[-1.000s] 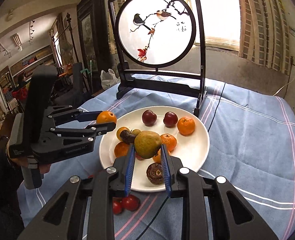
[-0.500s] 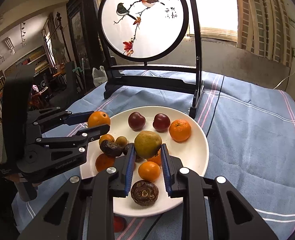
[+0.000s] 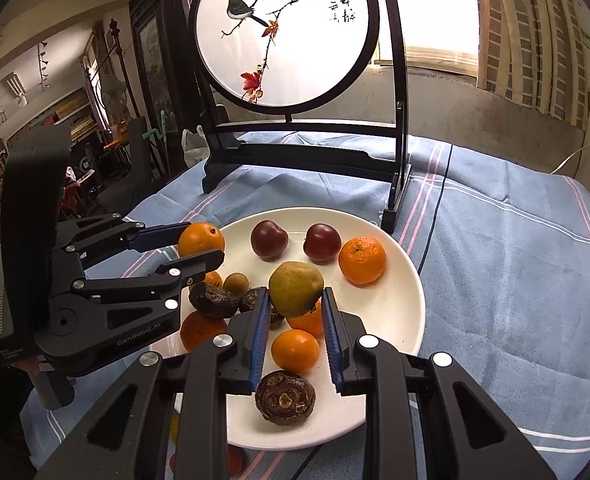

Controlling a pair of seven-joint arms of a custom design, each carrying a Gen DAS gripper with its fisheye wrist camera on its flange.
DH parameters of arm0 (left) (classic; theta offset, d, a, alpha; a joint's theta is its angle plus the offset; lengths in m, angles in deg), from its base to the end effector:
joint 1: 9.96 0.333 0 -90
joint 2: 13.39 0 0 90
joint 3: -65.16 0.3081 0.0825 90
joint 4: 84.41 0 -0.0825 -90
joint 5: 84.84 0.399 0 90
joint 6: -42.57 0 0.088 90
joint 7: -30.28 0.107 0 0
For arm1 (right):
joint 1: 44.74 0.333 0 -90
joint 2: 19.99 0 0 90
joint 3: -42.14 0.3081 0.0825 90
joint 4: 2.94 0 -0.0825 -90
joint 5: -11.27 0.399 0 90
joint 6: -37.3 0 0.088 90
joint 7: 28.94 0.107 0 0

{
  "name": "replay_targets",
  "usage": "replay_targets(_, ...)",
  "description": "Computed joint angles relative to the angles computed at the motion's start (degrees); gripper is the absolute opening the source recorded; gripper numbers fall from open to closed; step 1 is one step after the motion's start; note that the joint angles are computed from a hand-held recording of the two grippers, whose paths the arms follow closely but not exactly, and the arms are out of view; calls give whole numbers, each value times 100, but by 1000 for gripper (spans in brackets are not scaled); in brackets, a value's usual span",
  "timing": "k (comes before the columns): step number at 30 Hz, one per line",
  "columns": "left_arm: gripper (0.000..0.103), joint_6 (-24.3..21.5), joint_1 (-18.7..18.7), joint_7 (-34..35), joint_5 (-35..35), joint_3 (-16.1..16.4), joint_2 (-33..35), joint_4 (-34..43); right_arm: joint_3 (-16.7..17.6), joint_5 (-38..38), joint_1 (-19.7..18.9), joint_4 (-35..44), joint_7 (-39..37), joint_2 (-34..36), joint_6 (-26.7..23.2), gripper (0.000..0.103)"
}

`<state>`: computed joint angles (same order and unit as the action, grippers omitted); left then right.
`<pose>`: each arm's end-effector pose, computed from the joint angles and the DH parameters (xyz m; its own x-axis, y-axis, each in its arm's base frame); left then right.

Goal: Organize fruits
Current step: 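Carry the orange onto the plate with the left gripper while the right carries the yellow fruit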

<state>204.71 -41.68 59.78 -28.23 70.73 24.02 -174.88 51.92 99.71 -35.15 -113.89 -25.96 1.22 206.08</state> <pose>0.6369 -0.3737 0.2900 -0.2252 -0.9567 -0.1846 -0.6634 0.2893 -0.6901 0.6184 0.1423 0.3022 0.4322 -0.8773 -0.2085 -0.6613 -0.1512 -0.7347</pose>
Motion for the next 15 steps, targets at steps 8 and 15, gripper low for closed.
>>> replay_targets(8,37,-71,301,676,-765,-299,269,333,63,-847,-13,297,831,351,159,26)
replay_targets(15,62,146,9,299,-786,140,203,225,579,-815,-475,396,814,464,442,56)
